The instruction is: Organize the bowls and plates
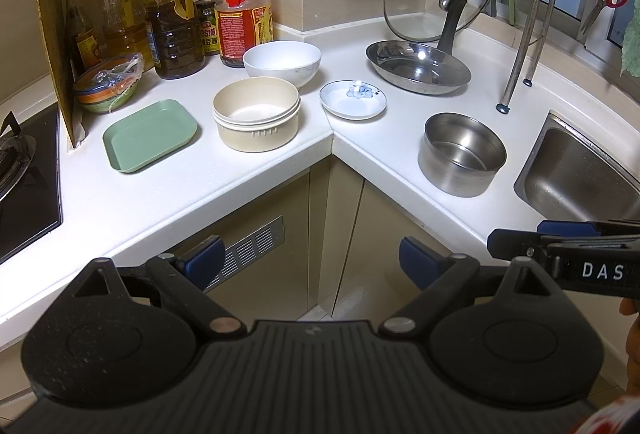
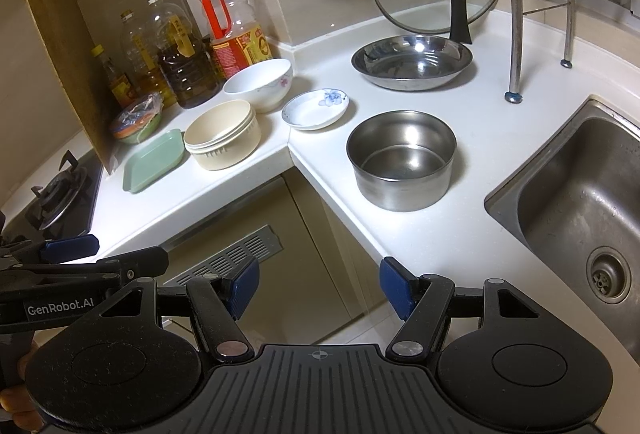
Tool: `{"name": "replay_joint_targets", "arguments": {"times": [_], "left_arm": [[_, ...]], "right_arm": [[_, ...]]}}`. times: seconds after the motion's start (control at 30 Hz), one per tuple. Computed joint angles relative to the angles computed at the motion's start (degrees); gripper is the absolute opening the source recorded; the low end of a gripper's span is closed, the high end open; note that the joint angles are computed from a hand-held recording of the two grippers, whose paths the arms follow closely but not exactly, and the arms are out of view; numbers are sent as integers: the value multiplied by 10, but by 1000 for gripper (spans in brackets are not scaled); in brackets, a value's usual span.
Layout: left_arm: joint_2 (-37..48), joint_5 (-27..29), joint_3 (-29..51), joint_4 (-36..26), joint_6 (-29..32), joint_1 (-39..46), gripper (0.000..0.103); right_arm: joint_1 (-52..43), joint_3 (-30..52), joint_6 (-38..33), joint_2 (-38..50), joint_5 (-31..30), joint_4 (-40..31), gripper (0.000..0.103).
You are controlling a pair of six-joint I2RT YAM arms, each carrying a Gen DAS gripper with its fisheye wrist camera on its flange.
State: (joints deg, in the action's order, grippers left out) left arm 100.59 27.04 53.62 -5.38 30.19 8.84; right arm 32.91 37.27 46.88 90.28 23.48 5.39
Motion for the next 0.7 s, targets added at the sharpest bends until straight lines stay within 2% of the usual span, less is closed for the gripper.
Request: {"name": "replay_joint_targets", "arguments": {"times": [0.7], "left_arm": [[-5, -2, -9, 5, -6, -5, 93]], "right_arm": [[4, 6, 2, 13, 4, 6, 67]]}}
